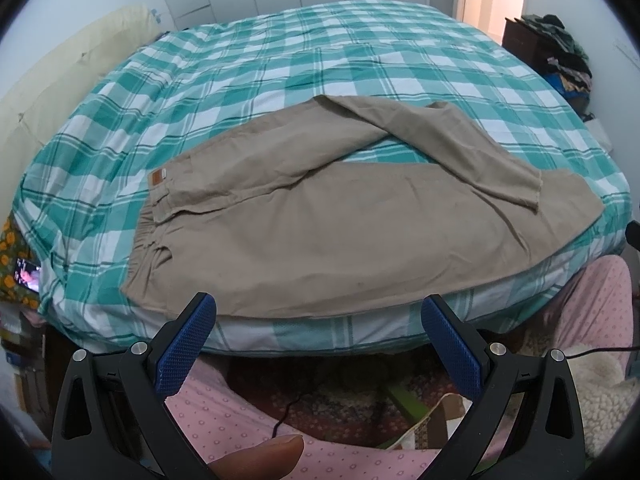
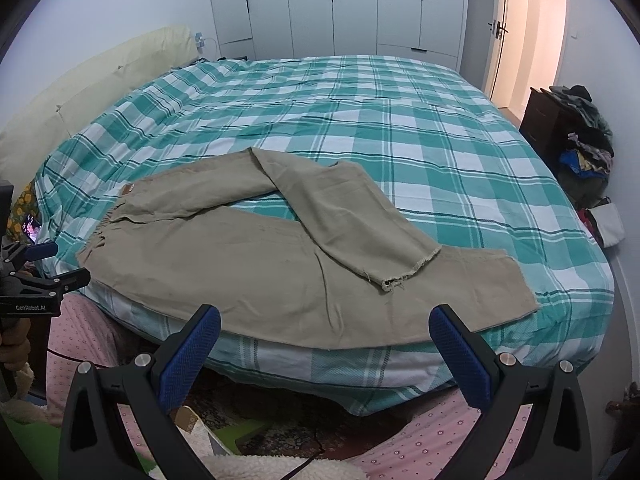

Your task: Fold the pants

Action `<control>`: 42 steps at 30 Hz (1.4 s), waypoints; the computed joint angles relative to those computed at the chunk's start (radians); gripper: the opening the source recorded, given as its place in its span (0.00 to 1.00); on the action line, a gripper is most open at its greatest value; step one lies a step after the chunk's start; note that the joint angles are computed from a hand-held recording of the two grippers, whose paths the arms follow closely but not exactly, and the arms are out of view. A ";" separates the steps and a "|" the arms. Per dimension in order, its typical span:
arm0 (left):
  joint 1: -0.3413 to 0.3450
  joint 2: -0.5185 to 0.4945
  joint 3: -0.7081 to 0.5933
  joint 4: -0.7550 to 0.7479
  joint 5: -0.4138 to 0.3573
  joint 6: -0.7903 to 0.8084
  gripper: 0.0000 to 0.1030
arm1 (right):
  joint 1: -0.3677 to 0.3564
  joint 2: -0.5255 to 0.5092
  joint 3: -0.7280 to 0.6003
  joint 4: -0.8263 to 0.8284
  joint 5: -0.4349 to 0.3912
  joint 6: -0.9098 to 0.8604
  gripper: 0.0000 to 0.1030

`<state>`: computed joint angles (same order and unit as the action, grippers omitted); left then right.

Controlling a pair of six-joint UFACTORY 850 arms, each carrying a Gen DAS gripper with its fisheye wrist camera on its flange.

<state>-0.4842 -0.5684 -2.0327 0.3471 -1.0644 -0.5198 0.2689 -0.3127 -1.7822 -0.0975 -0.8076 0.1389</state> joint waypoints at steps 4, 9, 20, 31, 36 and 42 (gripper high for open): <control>-0.002 -0.006 -0.010 -0.001 -0.009 0.005 0.99 | 0.003 -0.003 -0.004 -0.009 -0.001 0.003 1.00; -0.003 -0.013 -0.015 0.005 -0.018 0.008 0.99 | 0.005 -0.007 -0.009 -0.013 -0.005 0.002 1.00; -0.003 -0.021 -0.021 0.024 -0.031 0.001 0.99 | 0.012 -0.012 -0.009 -0.013 -0.008 0.009 1.00; 0.017 -0.025 -0.018 -0.031 -0.022 -0.017 0.99 | 0.003 -0.009 0.035 0.063 0.054 0.009 1.00; 0.019 -0.039 -0.033 -0.047 -0.025 -0.009 0.99 | -0.042 -0.089 0.016 0.066 0.117 -0.163 0.99; 0.023 -0.030 -0.017 -0.054 -0.026 -0.024 0.99 | -0.090 -0.349 -0.188 -0.002 0.001 -0.502 0.56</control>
<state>-0.4609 -0.5987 -2.0493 0.2935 -1.0906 -0.5434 0.1786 -0.6618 -1.9705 -0.1000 -0.8070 -0.3631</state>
